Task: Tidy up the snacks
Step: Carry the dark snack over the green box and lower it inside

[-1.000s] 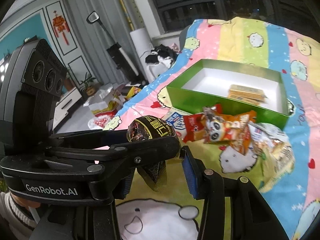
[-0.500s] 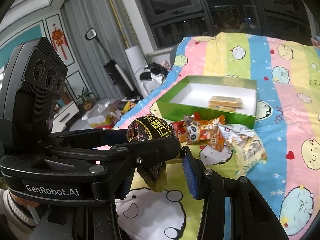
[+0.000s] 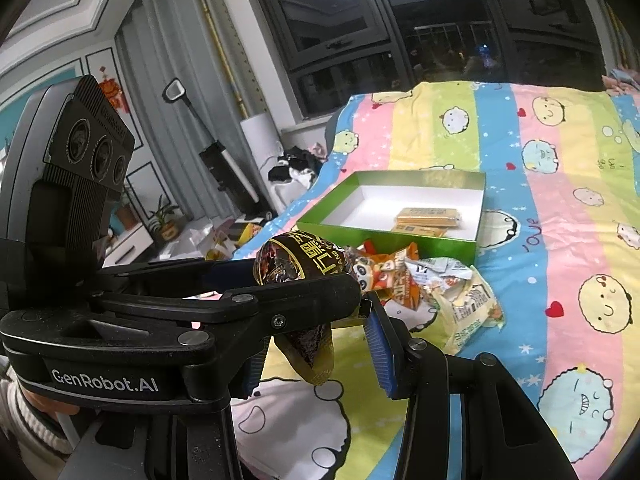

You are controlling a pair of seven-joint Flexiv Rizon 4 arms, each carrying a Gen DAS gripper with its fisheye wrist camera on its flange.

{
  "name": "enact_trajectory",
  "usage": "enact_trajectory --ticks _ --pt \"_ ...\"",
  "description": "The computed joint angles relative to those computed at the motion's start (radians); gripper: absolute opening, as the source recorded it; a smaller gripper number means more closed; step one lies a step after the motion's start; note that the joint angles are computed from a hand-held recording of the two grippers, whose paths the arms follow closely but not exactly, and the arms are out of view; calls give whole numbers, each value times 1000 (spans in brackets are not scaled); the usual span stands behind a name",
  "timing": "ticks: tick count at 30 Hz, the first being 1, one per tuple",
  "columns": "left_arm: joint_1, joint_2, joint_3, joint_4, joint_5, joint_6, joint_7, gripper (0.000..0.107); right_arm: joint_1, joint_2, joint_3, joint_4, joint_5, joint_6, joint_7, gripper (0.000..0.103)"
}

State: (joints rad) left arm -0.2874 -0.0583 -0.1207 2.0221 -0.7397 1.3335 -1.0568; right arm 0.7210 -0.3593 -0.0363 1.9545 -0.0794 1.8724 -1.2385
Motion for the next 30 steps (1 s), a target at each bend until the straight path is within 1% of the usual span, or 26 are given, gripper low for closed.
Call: enact_trajectory --ticks 8,16,24,30 --pt "-4 -8 -7 -9 0 2 10 56 41 8 -41 15 38 15 -17 47" --pt "-1 -18 -15 -32 -22 7 44 56 80 17 -81 11 76 22 -49 47" --pt "15 -40 -17 -88 -8 -2 64 56 74 4 -89 -37 81 22 -68 47" --pt "35 -67 -22 -149 16 -6 68 56 30 -16 -63 -97 52 15 -67 47"
